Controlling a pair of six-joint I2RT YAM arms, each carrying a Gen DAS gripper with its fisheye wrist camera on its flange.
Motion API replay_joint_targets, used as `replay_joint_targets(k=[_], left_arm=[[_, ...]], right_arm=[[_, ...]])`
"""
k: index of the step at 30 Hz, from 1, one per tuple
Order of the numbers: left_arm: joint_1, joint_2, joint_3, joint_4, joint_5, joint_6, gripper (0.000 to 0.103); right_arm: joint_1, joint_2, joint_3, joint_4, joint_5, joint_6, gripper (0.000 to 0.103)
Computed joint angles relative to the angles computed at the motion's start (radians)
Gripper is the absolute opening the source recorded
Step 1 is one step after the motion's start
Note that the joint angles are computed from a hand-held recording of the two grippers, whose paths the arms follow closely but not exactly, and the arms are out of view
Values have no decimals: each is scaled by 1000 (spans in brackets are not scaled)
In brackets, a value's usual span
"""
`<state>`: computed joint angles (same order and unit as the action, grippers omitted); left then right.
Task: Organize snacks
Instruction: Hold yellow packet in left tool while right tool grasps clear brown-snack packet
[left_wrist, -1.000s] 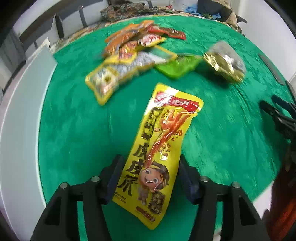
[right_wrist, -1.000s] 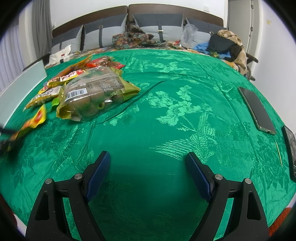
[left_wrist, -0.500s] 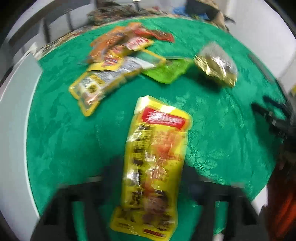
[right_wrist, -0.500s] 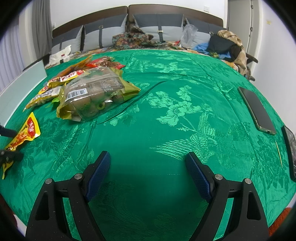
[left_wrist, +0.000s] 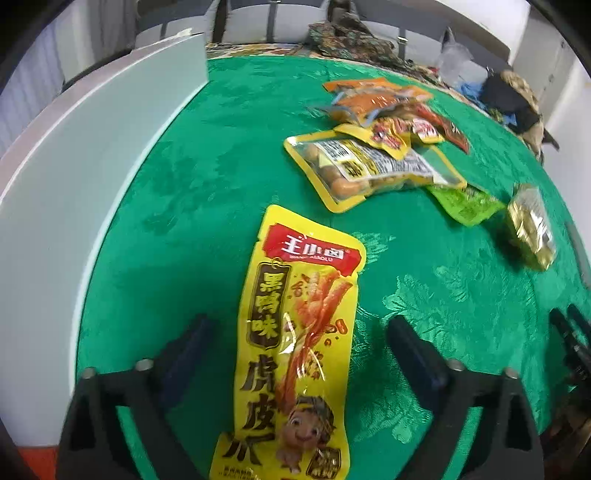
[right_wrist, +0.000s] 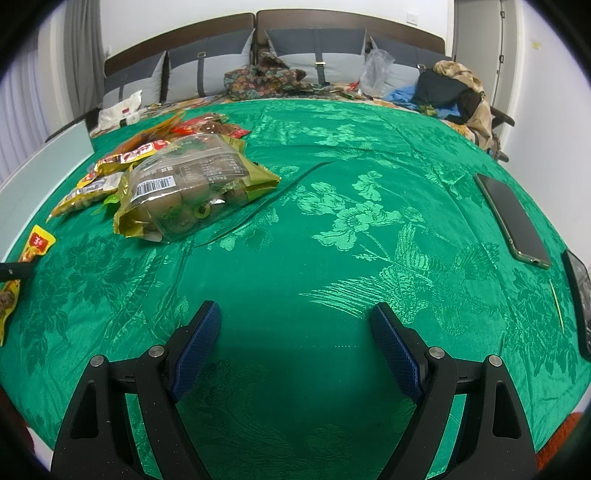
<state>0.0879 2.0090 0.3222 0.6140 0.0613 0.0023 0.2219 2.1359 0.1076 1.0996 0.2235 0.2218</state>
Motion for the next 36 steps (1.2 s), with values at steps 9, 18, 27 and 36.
replay_joint_targets(k=[9, 18, 27, 36], left_arm=[[-39, 85, -9, 131, -37, 27, 103], [34, 61, -81, 189, 3, 89, 103], [31, 55, -75, 174, 2, 88, 103], [45, -4, -81, 66, 37, 158, 102]], right_arm=[[-1, 6, -1, 7, -1, -1, 87], [-1, 8, 0, 9, -1, -2, 87], [-3, 14, -4, 19, -2, -4, 87], [-169, -275, 81, -448, -206, -5, 85]])
